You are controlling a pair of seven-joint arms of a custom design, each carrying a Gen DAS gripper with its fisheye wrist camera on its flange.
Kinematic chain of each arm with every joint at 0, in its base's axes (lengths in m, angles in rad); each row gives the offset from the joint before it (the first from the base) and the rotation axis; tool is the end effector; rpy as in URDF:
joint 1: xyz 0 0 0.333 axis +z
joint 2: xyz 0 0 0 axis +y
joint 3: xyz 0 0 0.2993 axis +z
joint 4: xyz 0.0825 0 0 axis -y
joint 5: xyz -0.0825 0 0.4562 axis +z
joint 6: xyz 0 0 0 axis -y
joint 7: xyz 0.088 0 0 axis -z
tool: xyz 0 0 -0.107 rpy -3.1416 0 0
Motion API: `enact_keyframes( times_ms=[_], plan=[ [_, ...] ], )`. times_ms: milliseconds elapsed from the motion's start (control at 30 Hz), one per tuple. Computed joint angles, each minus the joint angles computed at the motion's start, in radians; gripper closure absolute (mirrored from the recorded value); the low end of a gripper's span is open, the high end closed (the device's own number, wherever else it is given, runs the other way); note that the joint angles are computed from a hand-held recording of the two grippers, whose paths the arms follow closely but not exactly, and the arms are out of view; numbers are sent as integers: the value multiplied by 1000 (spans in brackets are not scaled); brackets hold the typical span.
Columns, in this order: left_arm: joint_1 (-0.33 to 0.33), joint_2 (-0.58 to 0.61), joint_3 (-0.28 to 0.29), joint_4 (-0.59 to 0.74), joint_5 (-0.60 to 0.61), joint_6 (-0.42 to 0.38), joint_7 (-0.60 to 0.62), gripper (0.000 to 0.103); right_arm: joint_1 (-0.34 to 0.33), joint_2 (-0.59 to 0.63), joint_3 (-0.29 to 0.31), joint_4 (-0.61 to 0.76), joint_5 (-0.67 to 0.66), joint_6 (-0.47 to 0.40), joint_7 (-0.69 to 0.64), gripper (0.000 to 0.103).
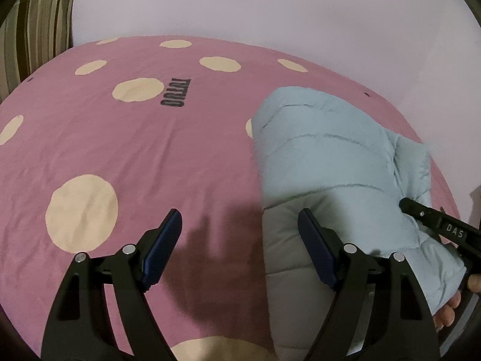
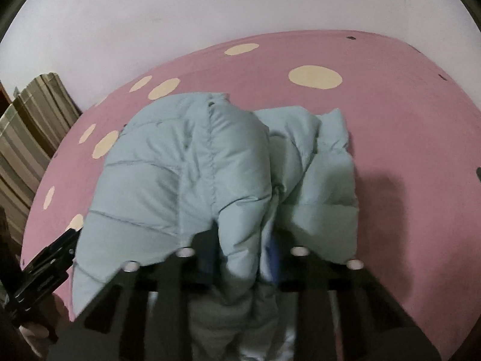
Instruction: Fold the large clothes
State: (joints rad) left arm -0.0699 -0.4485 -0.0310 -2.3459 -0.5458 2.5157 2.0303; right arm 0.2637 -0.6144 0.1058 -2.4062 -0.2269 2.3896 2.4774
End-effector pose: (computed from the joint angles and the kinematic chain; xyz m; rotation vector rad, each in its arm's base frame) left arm 0.5341 -0.0506 0.5328 -1.7049 2.1207 -0.9936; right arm 0.4577 0.1802 0.5653 -1.3954 2.1485 -0.4611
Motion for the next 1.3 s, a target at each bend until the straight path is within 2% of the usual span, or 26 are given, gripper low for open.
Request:
enact_keyframes(
  times_ms=[167, 267, 367, 600, 700, 833, 967, 1100, 1200, 1300],
  plan=[
    [-30, -3, 6, 27, -33, -22, 39, 24, -14, -25, 12, -5, -33, -16, -3, 90],
    [-7, 8, -58, 35, 72, -9, -2, 24, -20, -46, -2, -31, -30, -22, -2, 90],
    [-6, 20, -96, 36, 158, -6, -46, 23, -17, -56, -29, -65, -6, -13, -24, 87],
    [-20, 90, -123, 64, 264, -22, -129, 24, -15, -45, -88, -139, 78, 66, -95, 85],
    [-25, 120, -129, 66, 297, -3, -145, 24, -30, -34, -74, -147, 81, 86, -97, 85],
    [-30, 121, -129, 64, 322, 12, -163, 25, -45, -21, -51, -133, 66, 85, -78, 84],
    [-54, 74, -98, 31, 267, 35, -111, 28, -41, -66, -56, -159, 79, 104, -63, 80],
    [-55, 5, -69, -3, 203, 14, -105, 28, -51, -124, -27, -159, 55, 41, -29, 77],
    [-56, -57, -52, -43, 171, 28, -82, 28, -55, -178, 7, -154, 15, -2, 1, 77],
    [-56, -111, -45, -79, 162, 32, -57, 28, -29, -230, 19, -158, -5, -18, 4, 77]
  ],
)
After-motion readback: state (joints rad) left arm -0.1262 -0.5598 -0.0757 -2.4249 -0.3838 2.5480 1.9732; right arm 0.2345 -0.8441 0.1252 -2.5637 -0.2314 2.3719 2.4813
